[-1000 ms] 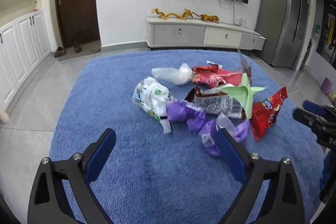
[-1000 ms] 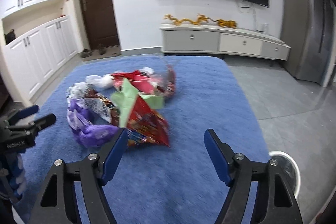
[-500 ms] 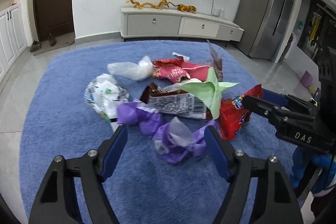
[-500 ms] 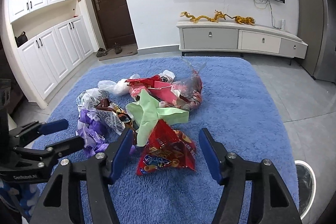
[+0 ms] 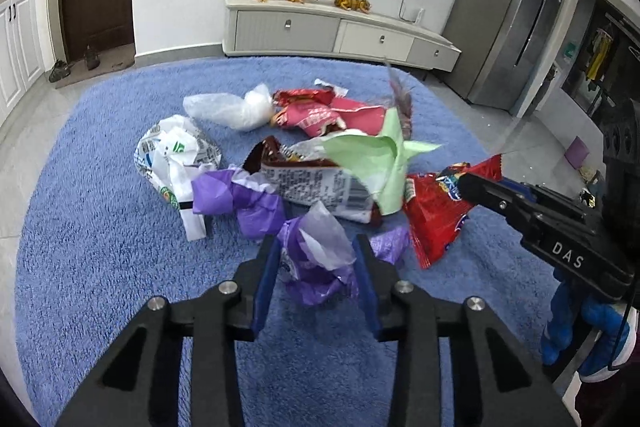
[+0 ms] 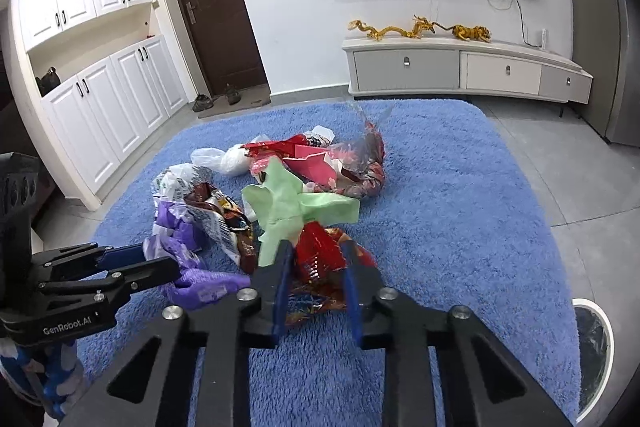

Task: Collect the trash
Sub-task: 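Grasp the purple plastic bag with the left gripper while the right gripper grasps the red chip bag, then carry both held wrappers over the trash bin and open both grippers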

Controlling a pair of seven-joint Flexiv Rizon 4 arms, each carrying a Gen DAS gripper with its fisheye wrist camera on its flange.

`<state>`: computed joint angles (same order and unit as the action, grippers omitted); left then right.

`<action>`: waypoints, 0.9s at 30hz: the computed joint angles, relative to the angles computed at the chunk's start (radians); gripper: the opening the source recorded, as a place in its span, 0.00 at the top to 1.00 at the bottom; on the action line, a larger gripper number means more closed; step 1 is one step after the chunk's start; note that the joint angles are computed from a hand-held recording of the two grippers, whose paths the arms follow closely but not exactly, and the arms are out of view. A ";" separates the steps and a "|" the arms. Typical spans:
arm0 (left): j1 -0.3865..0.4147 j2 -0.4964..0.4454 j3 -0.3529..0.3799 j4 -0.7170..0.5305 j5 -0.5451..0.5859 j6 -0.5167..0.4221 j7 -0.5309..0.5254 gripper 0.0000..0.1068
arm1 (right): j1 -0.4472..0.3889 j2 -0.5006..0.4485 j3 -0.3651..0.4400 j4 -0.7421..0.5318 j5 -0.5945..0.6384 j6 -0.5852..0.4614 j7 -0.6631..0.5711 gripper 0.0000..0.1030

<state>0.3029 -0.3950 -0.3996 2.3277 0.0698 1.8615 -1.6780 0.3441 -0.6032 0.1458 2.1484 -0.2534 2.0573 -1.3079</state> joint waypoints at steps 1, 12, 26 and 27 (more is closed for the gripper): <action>-0.010 0.011 0.006 0.006 0.000 0.004 0.000 0.68 | -0.002 0.005 0.002 0.006 0.001 0.007 -0.002 0.81; -0.026 0.093 -0.062 -0.002 0.020 -0.018 -0.014 0.69 | -0.082 0.096 0.016 0.142 -0.002 0.165 0.000 0.83; -0.493 -0.168 0.096 -0.502 -0.111 -0.267 0.220 0.69 | -0.238 0.104 -0.127 0.185 0.188 0.214 -0.005 0.83; -0.549 -0.201 0.136 -0.563 -0.119 -0.300 0.227 0.69 | -0.259 0.090 -0.133 0.174 0.189 0.200 0.007 0.83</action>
